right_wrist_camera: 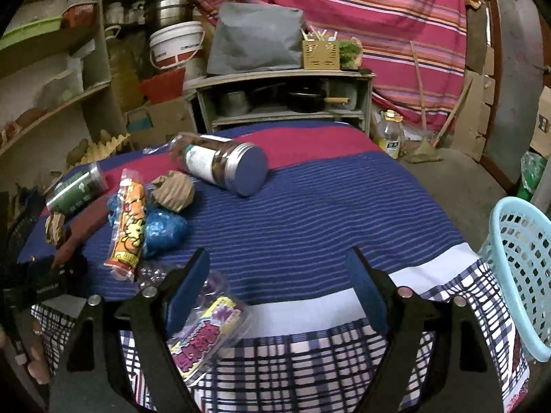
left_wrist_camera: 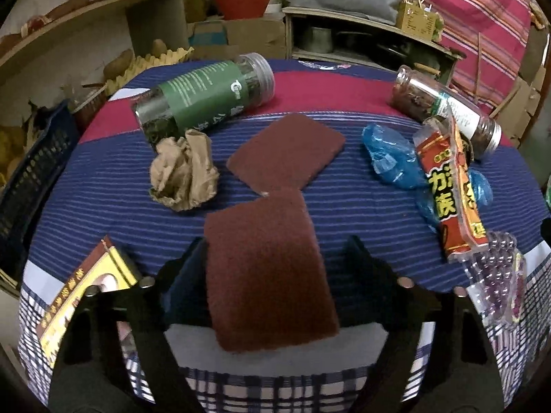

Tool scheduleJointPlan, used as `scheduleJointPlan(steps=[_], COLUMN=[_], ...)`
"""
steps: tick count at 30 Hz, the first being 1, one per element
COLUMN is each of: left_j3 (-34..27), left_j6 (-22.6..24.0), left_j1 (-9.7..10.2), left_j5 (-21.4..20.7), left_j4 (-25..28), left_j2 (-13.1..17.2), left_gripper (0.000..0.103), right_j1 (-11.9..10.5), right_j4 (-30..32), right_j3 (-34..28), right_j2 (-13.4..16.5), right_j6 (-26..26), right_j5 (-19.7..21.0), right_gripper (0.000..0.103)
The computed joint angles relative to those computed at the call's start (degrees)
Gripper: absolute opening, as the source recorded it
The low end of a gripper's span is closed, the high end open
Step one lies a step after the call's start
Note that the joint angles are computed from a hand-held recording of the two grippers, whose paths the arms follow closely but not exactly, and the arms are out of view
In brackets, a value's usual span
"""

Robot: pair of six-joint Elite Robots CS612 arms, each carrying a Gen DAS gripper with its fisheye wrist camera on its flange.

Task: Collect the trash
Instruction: 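Grasp the brown scouring pad with the left tool, then grasp the orange cartoon snack bag with the right tool while the left tool holds the pad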

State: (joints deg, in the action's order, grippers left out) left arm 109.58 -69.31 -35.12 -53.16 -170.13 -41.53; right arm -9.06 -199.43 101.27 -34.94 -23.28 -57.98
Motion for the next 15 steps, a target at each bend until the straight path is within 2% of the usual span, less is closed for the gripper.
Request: scheduleJointPlan(steps=[2, 5, 9, 15], left_j3=[0.3, 1.6, 2.6, 5.7], left_j6=[0.0, 1.4, 1.9, 1.9], left_j1=[-0.29, -0.62, -1.18, -2.65], left_j5=[0.6, 0.9, 1.9, 7.0], left_j4=[1.0, -2.4, -4.2, -8.2], left_j2=[-0.3, -0.3, -0.6, -2.6], left_gripper=[0.064, 0.063, 0.063, 0.063], right_j1=[0.2, 0.5, 1.2, 2.7], right_j4=[0.0, 1.2, 2.3, 2.4], right_j3=[0.4, 1.0, 2.0, 2.9], right_j2=[-0.2, -0.7, -1.4, -2.1], right_j6=[-0.8, -2.1, -4.6, -5.5], right_j5=[0.3, 1.2, 1.9, 2.0], right_gripper=[0.080, 0.080, 0.080, 0.080])
